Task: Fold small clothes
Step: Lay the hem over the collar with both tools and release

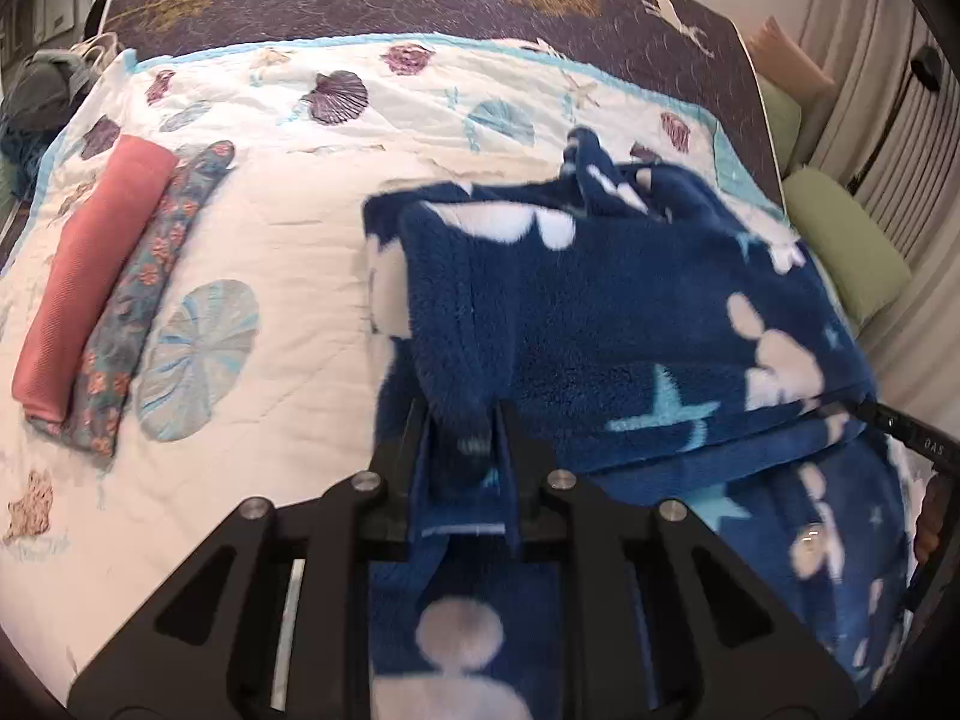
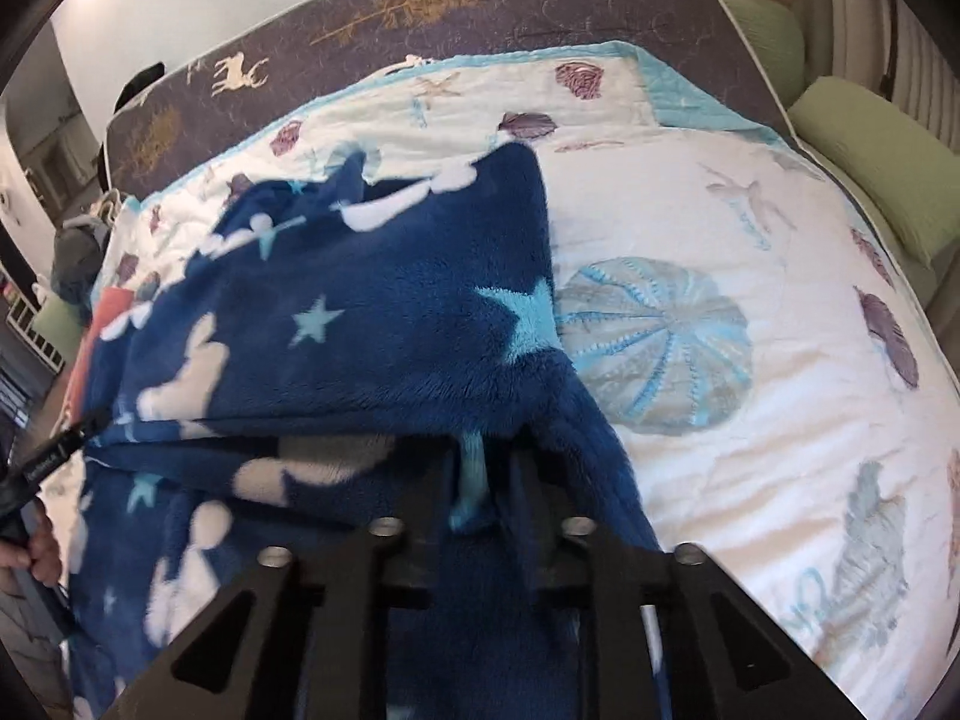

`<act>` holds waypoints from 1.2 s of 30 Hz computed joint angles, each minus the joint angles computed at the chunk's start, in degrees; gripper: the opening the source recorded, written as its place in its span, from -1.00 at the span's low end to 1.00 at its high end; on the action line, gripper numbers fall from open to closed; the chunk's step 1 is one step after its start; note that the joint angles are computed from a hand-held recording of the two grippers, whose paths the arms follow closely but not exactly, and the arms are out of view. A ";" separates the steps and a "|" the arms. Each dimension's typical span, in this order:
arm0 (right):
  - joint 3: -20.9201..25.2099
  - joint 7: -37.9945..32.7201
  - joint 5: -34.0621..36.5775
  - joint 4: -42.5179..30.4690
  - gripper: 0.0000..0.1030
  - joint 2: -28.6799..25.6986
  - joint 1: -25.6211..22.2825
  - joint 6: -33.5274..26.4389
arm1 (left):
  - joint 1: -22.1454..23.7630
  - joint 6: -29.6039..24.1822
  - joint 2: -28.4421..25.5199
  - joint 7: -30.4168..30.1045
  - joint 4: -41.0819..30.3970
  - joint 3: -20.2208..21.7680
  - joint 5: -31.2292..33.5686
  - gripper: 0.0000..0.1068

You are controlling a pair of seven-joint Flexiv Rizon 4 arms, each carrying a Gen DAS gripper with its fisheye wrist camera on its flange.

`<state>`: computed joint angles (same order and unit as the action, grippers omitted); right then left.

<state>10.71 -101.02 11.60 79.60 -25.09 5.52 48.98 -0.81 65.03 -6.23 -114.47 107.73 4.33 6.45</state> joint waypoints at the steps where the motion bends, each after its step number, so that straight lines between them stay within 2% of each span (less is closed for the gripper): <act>1: 0.12 -0.30 0.39 0.55 -0.53 0.95 -0.26 1.24 | -0.12 0.07 0.77 -0.89 0.07 0.28 0.63 -0.60; 3: 0.98 -2.27 1.77 0.69 -0.53 2.09 -0.83 3.12 | -0.21 1.55 1.90 -2.58 -0.22 0.46 2.48 -0.60; 5: 1.87 -4.35 3.25 -0.47 -0.53 2.20 -0.97 3.62 | 0.18 4.56 1.78 -0.36 -0.30 -0.49 -0.09 -0.60; 7: 2.38 -4.92 3.82 -3.76 -0.53 0.47 0.02 2.45 | 0.12 4.97 0.24 1.03 -2.31 -1.28 -1.45 -0.60; 10: 3.27 -4.67 5.65 -11.13 -0.53 -4.53 0.96 -1.43 | 0.03 2.25 -4.40 4.62 -7.12 -2.38 -5.06 -0.60; 11: 2.34 -3.30 4.18 -13.50 -0.53 -6.67 2.30 -2.67 | -0.54 0.27 -6.04 3.82 -9.13 -1.71 -3.98 -0.59; 13: -2.42 2.63 -2.74 -15.45 -0.53 -10.16 6.20 -3.98 | -1.87 -5.59 -9.17 0.84 -12.86 0.56 -0.33 -0.52; 14: -3.63 4.92 -5.27 -15.74 -0.50 -11.24 6.93 -4.67 | -1.07 -6.27 -10.23 0.79 -12.54 0.41 -0.32 -0.52; 15: -2.97 5.41 -5.30 -17.85 -0.49 -13.32 6.22 -6.82 | -0.44 -3.21 -10.41 3.05 -10.35 -0.03 -2.92 -0.52; 16: -0.44 3.81 -2.21 -18.33 -0.49 -14.29 3.93 -5.86 | 1.06 3.22 -9.98 5.93 -6.61 -1.44 -5.43 -0.52; 17: 0.38 3.33 -1.17 -17.41 -0.50 -13.90 3.18 -4.42 | 1.40 5.92 -9.56 8.09 -4.73 -1.85 -7.28 -0.52; 18: -0.03 3.29 -2.09 -16.01 -0.50 -13.14 3.62 -3.29 | 1.33 6.11 -9.19 9.12 -4.19 -1.79 -8.16 -0.52; 22: -2.55 4.08 -8.44 -9.44 -0.44 -10.76 6.69 3.77 | -1.13 4.09 -9.28 8.03 -5.74 0.95 -5.02 -0.52; 27: 1.69 4.41 -3.17 -8.61 -0.43 -8.67 2.10 1.82 | -1.88 4.87 -5.40 5.77 -2.48 1.25 -5.04 -0.50; 29: 2.23 3.00 -2.48 -8.77 -0.41 -7.34 1.36 -0.13 | -1.46 3.70 -3.91 6.87 -2.20 0.50 -6.03 -0.36; 31: 2.48 2.07 -1.39 -11.22 -0.41 -7.21 0.93 -2.27 | -1.64 2.77 -3.84 6.13 -4.55 0.64 -4.10 -0.34; 33: 2.24 2.00 0.19 -13.59 -0.31 -7.01 1.44 -3.30 | -1.63 2.07 -4.50 5.88 -8.05 0.29 -2.93 -0.21; 34: 3.52 1.30 0.95 -16.95 -0.11 -8.07 1.17 -5.83 | -1.02 2.46 -5.07 7.46 -9.01 -0.59 -4.71 0.01; 35: 3.82 0.70 1.72 -19.17 -0.03 -8.95 1.38 -7.59 | -0.34 2.87 -6.00 9.27 -10.27 -1.60 -7.09 0.22; 36: 4.14 0.30 2.42 -22.18 -0.03 -10.22 1.79 -9.82 | -0.02 2.40 -7.64 9.87 -12.59 -2.04 -8.47 0.25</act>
<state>14.85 -100.73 14.03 57.41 -35.31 7.31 39.15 -0.83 67.43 -13.87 -104.60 95.14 2.29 -2.02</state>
